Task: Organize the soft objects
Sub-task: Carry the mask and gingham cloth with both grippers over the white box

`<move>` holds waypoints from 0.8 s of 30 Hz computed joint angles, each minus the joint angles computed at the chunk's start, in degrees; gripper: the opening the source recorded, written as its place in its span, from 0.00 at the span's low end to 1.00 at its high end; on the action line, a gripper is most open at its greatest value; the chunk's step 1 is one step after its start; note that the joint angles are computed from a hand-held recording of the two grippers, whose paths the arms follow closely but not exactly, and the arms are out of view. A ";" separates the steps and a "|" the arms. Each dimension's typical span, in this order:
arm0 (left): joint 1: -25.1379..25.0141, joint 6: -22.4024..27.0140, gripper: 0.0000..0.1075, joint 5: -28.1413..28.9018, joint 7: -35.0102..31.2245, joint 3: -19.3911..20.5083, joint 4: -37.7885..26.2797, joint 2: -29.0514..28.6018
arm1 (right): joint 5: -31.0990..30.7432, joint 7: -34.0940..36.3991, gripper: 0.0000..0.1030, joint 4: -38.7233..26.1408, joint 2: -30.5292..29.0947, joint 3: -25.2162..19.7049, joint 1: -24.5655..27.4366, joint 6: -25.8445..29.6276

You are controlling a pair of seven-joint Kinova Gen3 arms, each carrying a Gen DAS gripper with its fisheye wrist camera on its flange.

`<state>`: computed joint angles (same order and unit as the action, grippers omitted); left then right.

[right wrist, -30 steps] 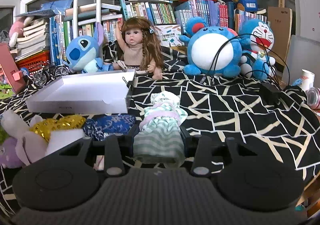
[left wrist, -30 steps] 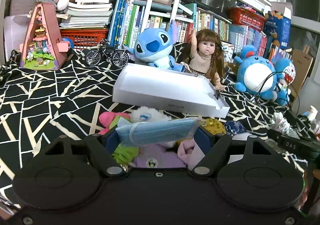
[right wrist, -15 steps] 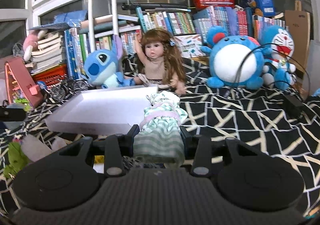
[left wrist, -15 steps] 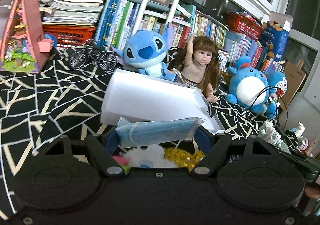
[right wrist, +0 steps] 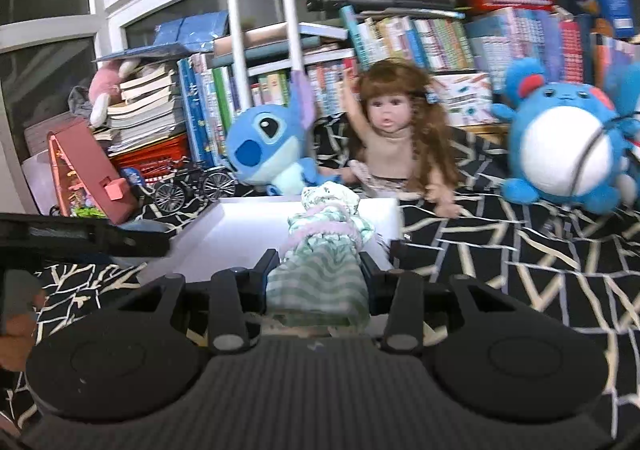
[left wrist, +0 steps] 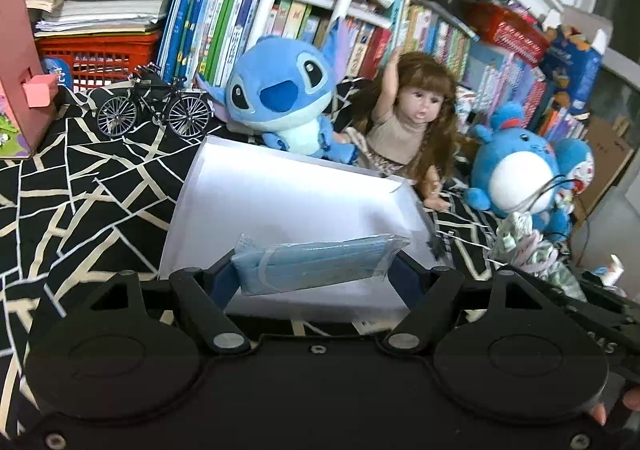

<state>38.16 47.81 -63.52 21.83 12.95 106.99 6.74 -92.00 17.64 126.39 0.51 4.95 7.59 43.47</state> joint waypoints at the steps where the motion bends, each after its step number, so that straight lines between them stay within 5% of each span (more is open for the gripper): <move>1: -0.82 -0.61 0.71 0.73 -1.27 -0.41 -0.64 0.70 | 0.42 -0.85 0.45 -0.87 0.55 -0.41 -0.47 -0.45; 10: -5.20 -6.86 0.71 10.62 -11.67 -5.21 -4.48 5.39 | 5.50 -8.84 0.45 -8.11 6.07 -4.60 -5.69 -9.57; 24: -7.17 -10.79 0.71 23.75 -24.95 -9.18 -7.25 7.86 | 23.01 -30.84 0.45 -17.24 13.30 -9.68 -4.84 -9.90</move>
<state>30.99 37.03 -39.77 -3.12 3.78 99.74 14.59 -68.99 -13.20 109.15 13.81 -4.73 2.74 33.57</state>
